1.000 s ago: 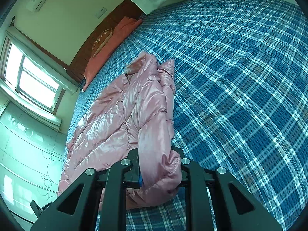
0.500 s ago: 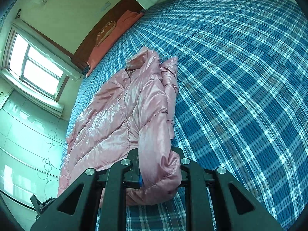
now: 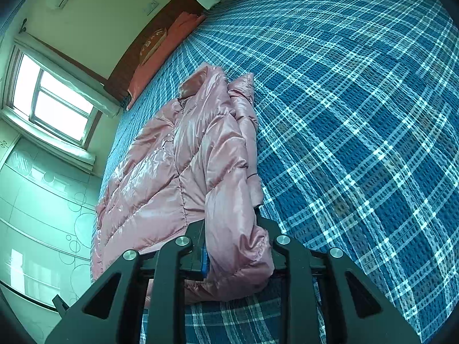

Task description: Fold large clothes

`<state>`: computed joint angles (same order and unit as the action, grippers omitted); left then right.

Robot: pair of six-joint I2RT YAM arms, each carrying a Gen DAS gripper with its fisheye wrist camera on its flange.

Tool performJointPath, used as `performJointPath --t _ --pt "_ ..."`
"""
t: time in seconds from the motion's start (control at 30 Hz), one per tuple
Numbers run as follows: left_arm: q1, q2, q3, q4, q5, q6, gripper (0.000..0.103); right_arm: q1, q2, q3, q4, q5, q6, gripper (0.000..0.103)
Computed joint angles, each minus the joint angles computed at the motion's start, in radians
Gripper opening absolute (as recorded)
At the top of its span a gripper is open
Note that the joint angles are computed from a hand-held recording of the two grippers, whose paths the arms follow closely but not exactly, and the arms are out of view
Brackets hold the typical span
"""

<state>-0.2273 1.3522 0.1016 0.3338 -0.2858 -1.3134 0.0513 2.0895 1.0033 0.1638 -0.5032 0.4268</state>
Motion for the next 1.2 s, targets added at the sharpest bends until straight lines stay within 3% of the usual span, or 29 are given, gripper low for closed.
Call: performJointPath --t 0.2,0.43,0.7,0.83,0.93,1.07,1.2 --pt "-0.086 -0.132 0.008 -0.209 -0.081 -0.062 0.033 -0.035 -0.084 -0.107 0.018 0.010 -0.041 0.032" --pt "-0.088 -0.269 0.024 -0.414 -0.103 -0.075 0.039 -0.079 -0.160 -0.173 0.006 0.037 -0.080 0.038" --pt "-0.138 -0.327 0.137 -0.743 -0.220 -0.085 0.040 -0.025 -0.255 -0.176 -0.056 0.215 -0.153 0.038" --pt "-0.203 -0.291 0.217 -0.893 -0.330 -0.097 0.040 0.037 -0.315 -0.183 -0.072 0.334 -0.204 0.038" --pt "-0.279 -0.225 0.305 -0.992 -0.431 -0.116 0.047 0.096 -0.353 -0.183 -0.074 0.396 -0.236 0.038" --pt "-0.342 -0.085 0.436 -1.028 -0.526 -0.057 0.048 0.197 -0.342 -0.149 -0.076 0.464 -0.273 0.038" --pt "-0.306 0.072 0.555 -0.905 -0.488 0.147 0.049 0.313 -0.243 -0.032 -0.129 0.493 -0.291 0.038"
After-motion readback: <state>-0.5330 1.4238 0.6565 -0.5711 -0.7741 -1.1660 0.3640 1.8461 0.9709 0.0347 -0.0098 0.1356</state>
